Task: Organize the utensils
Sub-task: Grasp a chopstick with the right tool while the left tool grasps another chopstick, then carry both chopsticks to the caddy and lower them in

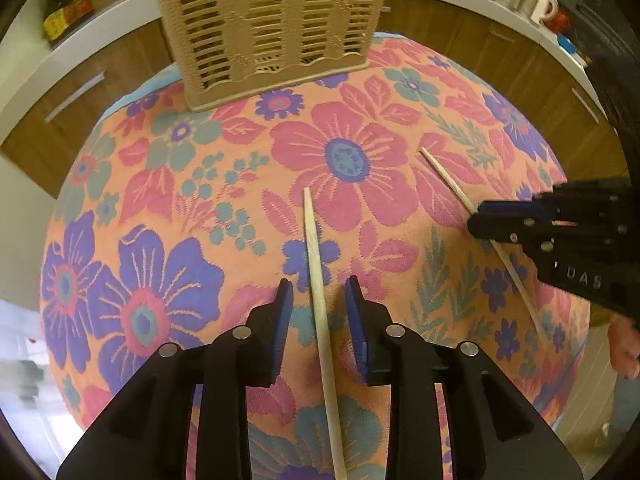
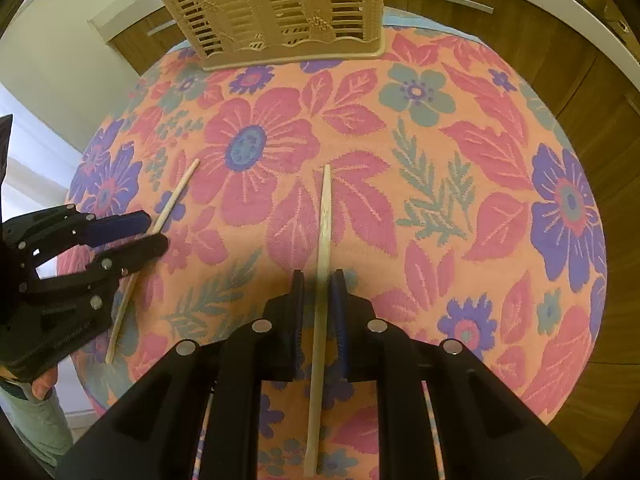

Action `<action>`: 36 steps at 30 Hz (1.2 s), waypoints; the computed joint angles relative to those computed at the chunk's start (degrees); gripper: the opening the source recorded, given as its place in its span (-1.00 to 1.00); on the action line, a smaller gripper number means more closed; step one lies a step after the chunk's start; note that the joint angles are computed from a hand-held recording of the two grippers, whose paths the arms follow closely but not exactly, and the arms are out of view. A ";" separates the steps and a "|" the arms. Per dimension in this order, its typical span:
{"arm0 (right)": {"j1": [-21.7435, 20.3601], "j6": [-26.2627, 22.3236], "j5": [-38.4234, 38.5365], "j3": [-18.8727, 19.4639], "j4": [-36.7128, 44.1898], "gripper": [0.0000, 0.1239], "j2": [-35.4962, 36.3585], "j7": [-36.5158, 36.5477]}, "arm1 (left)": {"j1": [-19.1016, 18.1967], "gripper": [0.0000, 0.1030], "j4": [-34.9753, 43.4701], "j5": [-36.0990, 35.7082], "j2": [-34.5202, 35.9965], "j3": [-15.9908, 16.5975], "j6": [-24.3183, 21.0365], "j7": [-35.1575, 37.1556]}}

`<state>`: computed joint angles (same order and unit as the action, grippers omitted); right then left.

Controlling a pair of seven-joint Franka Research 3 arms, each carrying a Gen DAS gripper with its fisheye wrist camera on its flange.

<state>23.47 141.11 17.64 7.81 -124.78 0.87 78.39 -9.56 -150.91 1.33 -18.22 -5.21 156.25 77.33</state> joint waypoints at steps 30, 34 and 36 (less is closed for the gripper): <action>0.72 6.30 12.40 -0.22 -1.03 -0.94 -4.03 -15.93 | -5.04 -0.92 -6.00 -4.75 -7.10 6.96 18.14 1.79; 1.15 7.71 21.81 -1.24 0.01 -0.94 -5.92 -24.24 | -4.97 -0.92 -6.33 -3.07 -10.21 7.98 25.04 -0.32; 1.47 8.92 26.09 -1.49 1.26 -0.94 -6.19 -27.54 | -4.04 -0.92 -5.74 -1.71 -10.93 7.80 28.13 -1.86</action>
